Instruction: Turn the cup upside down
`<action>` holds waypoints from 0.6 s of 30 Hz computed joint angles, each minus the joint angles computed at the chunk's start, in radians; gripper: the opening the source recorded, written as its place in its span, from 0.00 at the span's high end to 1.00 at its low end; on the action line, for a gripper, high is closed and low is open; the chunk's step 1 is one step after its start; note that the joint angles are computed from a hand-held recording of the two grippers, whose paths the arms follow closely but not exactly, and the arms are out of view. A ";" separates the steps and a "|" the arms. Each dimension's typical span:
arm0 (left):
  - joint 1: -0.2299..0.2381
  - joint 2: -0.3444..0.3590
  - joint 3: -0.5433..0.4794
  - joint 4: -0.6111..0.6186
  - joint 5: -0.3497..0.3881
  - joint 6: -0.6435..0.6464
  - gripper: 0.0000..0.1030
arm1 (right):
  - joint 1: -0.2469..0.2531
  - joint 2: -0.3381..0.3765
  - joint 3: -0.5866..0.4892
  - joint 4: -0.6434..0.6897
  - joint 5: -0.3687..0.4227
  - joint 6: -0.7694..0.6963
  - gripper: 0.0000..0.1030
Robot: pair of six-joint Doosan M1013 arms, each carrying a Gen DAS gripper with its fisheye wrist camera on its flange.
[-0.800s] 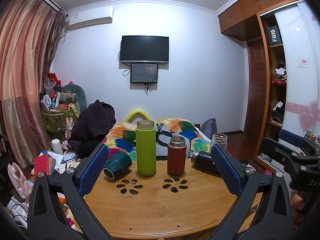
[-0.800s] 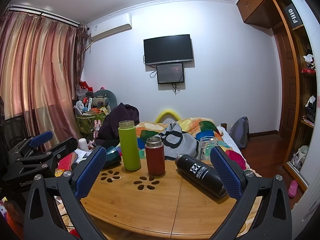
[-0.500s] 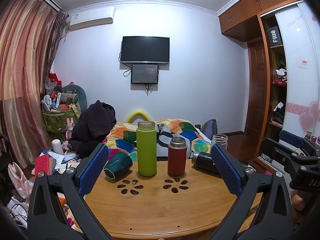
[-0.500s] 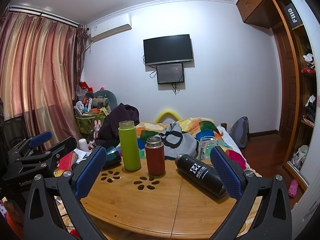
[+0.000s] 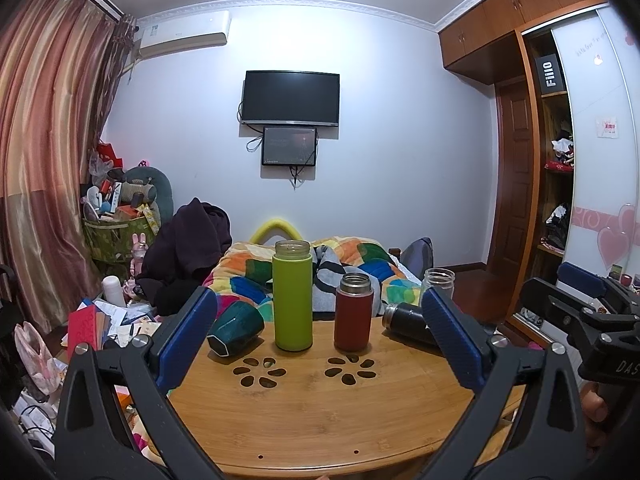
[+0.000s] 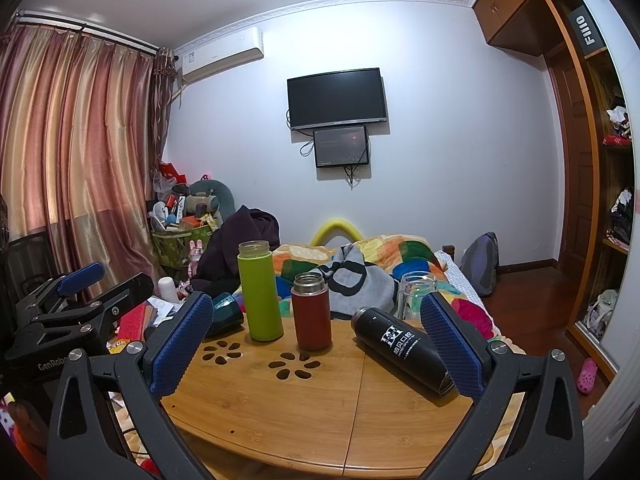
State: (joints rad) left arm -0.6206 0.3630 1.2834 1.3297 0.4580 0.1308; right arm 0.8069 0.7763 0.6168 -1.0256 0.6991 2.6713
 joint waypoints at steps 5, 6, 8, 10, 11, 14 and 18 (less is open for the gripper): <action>0.000 0.002 -0.004 -0.019 0.002 0.019 0.00 | 0.000 0.003 -0.003 0.006 0.002 -0.002 0.00; 0.003 0.005 -0.008 -0.032 0.000 0.031 0.00 | 0.000 0.004 -0.005 0.009 0.003 -0.003 0.00; 0.003 0.009 -0.014 -0.051 0.001 0.048 0.00 | -0.002 0.005 -0.007 0.017 0.003 -0.004 0.00; 0.004 0.015 -0.023 -0.075 0.003 0.074 0.00 | -0.006 0.006 -0.005 0.024 -0.001 -0.005 0.00; 0.005 0.019 -0.030 -0.090 0.005 0.090 0.00 | -0.010 0.007 -0.005 0.029 -0.004 -0.005 0.00; 0.012 0.039 -0.062 -0.179 0.003 0.180 0.00 | -0.017 0.009 -0.006 0.043 -0.001 -0.005 0.00; 0.038 0.099 -0.151 -0.480 -0.021 0.466 0.00 | -0.032 0.013 -0.004 0.073 0.015 -0.004 0.00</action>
State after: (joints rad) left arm -0.5823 0.4617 1.1322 0.8494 0.4373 0.5964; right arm 0.7752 0.7895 0.6128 -0.9523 0.7142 2.6671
